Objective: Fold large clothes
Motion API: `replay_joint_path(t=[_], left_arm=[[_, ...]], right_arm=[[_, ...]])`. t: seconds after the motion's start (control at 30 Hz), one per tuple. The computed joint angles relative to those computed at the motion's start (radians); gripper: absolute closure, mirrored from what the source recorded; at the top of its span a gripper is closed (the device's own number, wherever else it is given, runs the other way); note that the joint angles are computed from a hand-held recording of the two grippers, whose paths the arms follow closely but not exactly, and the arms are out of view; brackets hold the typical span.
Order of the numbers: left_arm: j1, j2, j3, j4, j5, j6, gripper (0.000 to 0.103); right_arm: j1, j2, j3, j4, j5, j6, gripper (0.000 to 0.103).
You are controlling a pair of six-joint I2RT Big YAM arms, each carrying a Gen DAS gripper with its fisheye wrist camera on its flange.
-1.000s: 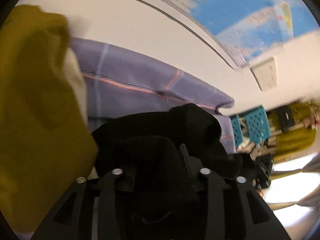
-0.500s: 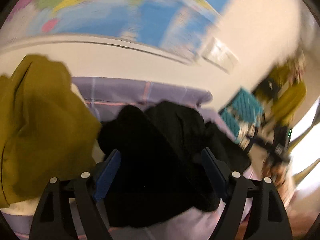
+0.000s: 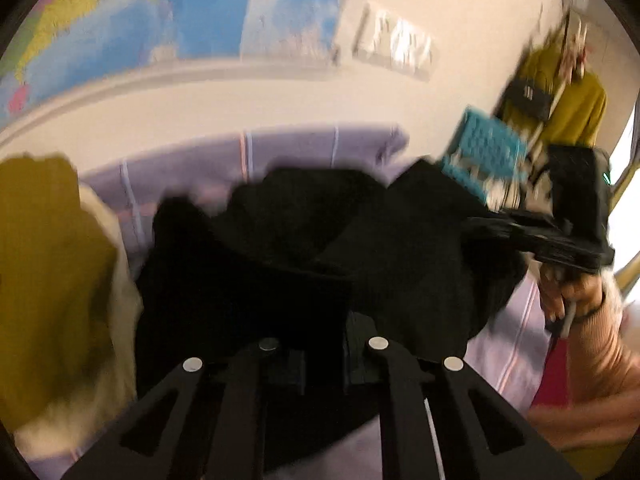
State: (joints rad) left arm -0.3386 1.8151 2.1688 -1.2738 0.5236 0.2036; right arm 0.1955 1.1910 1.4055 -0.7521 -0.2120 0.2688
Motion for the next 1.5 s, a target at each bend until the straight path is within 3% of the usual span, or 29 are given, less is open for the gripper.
replay_joint_path(t=[0.07, 0.17, 0.27, 0.37, 0.4, 0.43, 0.47, 0.53, 0.6, 0.67, 0.7, 0.77, 0.83, 0.93, 1.0, 1.07, 1.1, 1.13, 1.23, 1.33, 1.43, 1.5], left_arm=[[0.006, 0.032, 0.082, 0.023, 0.03, -0.057, 0.092], [-0.016, 0.105, 0.216, 0.031, -0.024, -0.115, 0.082], [-0.049, 0.167, 0.277, 0.022, -0.226, -0.114, 0.062], [-0.056, 0.196, 0.271, -0.054, -0.328, -0.09, 0.061], [-0.047, 0.178, 0.226, -0.052, -0.314, -0.084, 0.061], [-0.034, 0.134, 0.145, -0.022, -0.294, -0.082, 0.06], [-0.026, 0.098, 0.086, 0.015, -0.286, -0.081, 0.058], [0.004, 0.004, -0.055, 0.106, -0.24, -0.087, 0.031], [0.041, -0.107, -0.211, 0.197, -0.176, -0.09, 0.03], [0.057, -0.176, -0.308, 0.232, -0.163, -0.083, 0.029], [0.062, -0.206, -0.351, 0.248, -0.149, -0.084, 0.027], [0.063, -0.258, -0.432, 0.279, -0.14, -0.072, 0.021], [0.055, -0.288, -0.488, 0.301, -0.144, -0.056, 0.018], [0.003, -0.282, -0.521, 0.33, -0.228, -0.027, 0.018], [-0.037, -0.258, -0.518, 0.356, -0.306, 0.0, 0.022], [-0.044, -0.223, -0.491, 0.343, -0.292, -0.027, 0.044], [-0.042, -0.205, -0.467, 0.319, -0.278, -0.05, 0.06], [-0.035, -0.205, -0.463, 0.31, -0.267, -0.055, 0.07], [-0.002, -0.198, -0.402, 0.259, -0.214, -0.124, 0.087], [0.044, -0.223, -0.365, 0.221, -0.124, -0.177, 0.092], [0.051, -0.242, -0.369, 0.183, -0.062, -0.138, 0.092], [0.009, -0.228, -0.382, 0.129, -0.165, -0.063, 0.092]], right_arm=[[-0.016, -0.043, 0.0, 0.065, 0.035, 0.027, 0.095], [-0.037, -0.036, 0.016, 0.11, 0.118, 0.045, 0.095], [-0.05, 0.084, 0.079, 0.002, 0.14, 0.064, 0.094], [-0.057, 0.192, 0.117, -0.112, 0.109, 0.061, 0.09], [-0.06, 0.198, 0.108, -0.117, 0.088, 0.057, 0.089], [-0.061, 0.198, 0.101, -0.118, 0.09, 0.057, 0.082], [-0.065, 0.18, 0.084, -0.108, 0.094, 0.065, 0.067], [-0.083, 0.115, 0.037, -0.061, 0.075, 0.085, 0.056], [-0.087, 0.029, -0.022, -0.022, 0.079, 0.083, 0.047], [-0.097, -0.082, -0.104, 0.02, 0.114, 0.086, 0.031], [-0.095, -0.122, -0.135, 0.026, 0.144, 0.09, 0.029], [-0.095, -0.207, -0.204, 0.014, 0.204, 0.111, 0.015], [-0.094, -0.281, -0.286, -0.008, 0.243, 0.142, 0.01], [-0.117, -0.313, -0.378, -0.007, 0.164, 0.196, 0.011], [-0.114, -0.295, -0.401, 0.01, 0.141, 0.211, 0.033], [-0.115, -0.286, -0.424, 0.069, 0.072, 0.212, 0.077], [-0.114, -0.287, -0.42, 0.077, 0.068, 0.208, 0.084], [-0.11, -0.294, -0.402, 0.062, 0.089, 0.19, 0.086], [-0.125, -0.37, -0.374, 0.052, 0.124, 0.183, 0.091], [-0.129, -0.451, -0.334, -0.015, 0.192, 0.132, 0.092], [-0.184, -0.451, -0.351, -0.109, 0.199, 0.174, 0.089], [-0.201, -0.397, -0.361, -0.225, 0.171, 0.168, 0.079]])
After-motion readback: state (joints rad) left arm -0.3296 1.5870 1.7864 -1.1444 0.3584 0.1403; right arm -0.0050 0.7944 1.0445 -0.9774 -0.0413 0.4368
